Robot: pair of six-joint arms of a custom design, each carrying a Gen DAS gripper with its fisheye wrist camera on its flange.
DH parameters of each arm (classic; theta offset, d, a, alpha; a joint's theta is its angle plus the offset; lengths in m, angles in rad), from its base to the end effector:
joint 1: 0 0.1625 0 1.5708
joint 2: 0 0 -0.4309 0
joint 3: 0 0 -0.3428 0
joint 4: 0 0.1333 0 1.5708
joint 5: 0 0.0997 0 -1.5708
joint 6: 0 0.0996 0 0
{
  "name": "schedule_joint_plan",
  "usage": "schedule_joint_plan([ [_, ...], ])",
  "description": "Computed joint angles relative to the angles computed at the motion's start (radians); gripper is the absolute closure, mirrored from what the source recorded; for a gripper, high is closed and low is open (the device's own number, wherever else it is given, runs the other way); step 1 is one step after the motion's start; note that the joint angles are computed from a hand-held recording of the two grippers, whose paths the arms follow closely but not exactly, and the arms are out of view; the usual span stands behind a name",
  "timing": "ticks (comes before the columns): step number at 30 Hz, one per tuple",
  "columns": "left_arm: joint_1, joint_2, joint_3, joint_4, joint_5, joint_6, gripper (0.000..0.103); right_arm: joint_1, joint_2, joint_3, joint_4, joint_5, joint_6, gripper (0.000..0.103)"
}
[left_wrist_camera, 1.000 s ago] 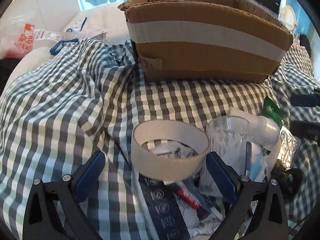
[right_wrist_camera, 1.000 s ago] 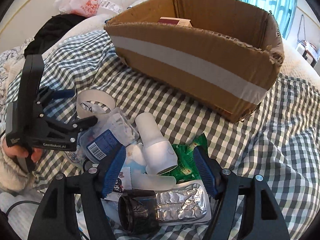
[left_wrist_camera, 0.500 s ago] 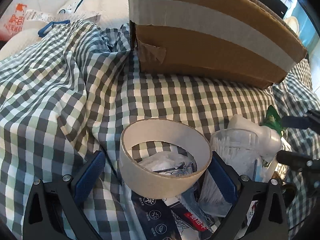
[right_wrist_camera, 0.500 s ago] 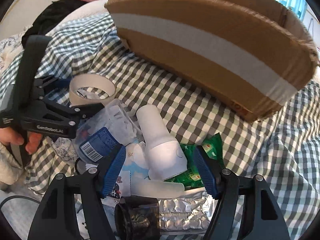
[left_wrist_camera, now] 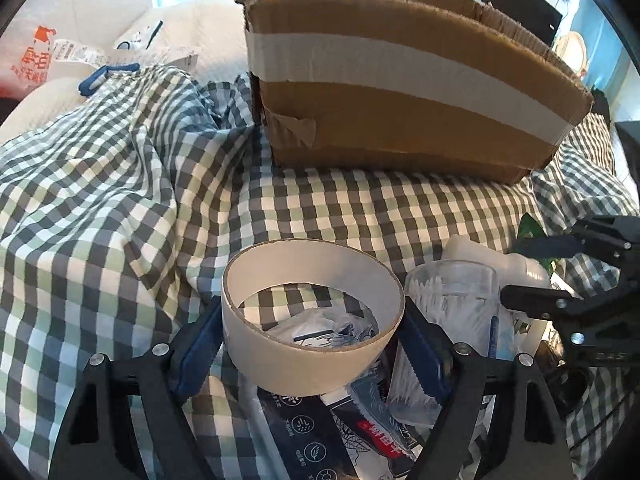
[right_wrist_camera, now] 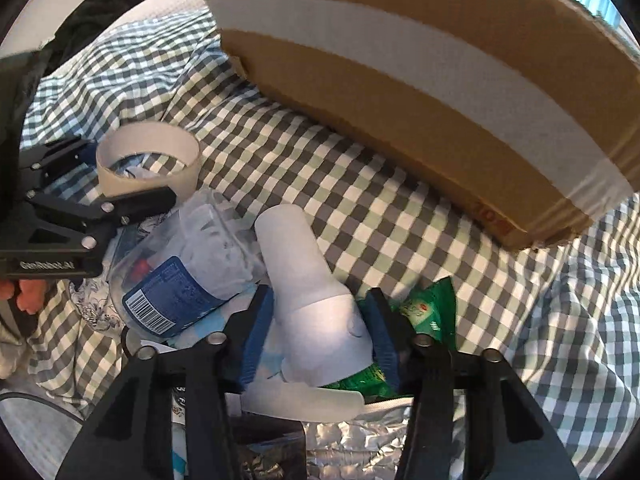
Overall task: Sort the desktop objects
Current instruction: 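Grasp the white plastic bottle with the right tool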
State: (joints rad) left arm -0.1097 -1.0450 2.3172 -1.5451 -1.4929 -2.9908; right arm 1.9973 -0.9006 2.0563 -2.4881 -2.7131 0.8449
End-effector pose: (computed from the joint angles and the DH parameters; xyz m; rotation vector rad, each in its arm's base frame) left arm -0.2623 -0.1130 0.0848 -1.1721 1.6226 -1.1071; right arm 0.2428 -0.4312 0.1228 -0.2685 -2.0160 0.5783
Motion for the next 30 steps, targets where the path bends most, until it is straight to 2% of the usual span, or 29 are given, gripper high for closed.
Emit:
schedule_joint_plan([
  [3,-0.008,-0.001,0.000,0.004,-0.004,-0.017,0.018,-0.006,0.007,-0.011,0.021,-0.002,-0.001,0.056],
  [10,-0.006,-0.007,0.007,-0.004,-0.005,-0.019,0.018,-0.040,0.010,0.006,-0.071,0.025,-0.056,0.054],
  [15,-0.020,0.001,-0.003,0.019,-0.015,-0.040,0.018,-0.007,0.002,0.019,-0.057,-0.004,0.009,0.058],
  [19,-0.023,0.022,-0.035,0.057,-0.017,-0.055,0.018,0.028,-0.016,0.058,-0.172,-0.010,0.007,0.059],
  [26,-0.019,0.042,-0.078,0.117,-0.011,-0.060,0.018,0.093,-0.022,0.087,-0.407,-0.025,-0.054,0.059],
  [30,-0.025,0.054,-0.106,0.162,-0.010,-0.076,0.018,0.122,-0.019,0.110,-0.541,-0.009,-0.093,0.059],
])
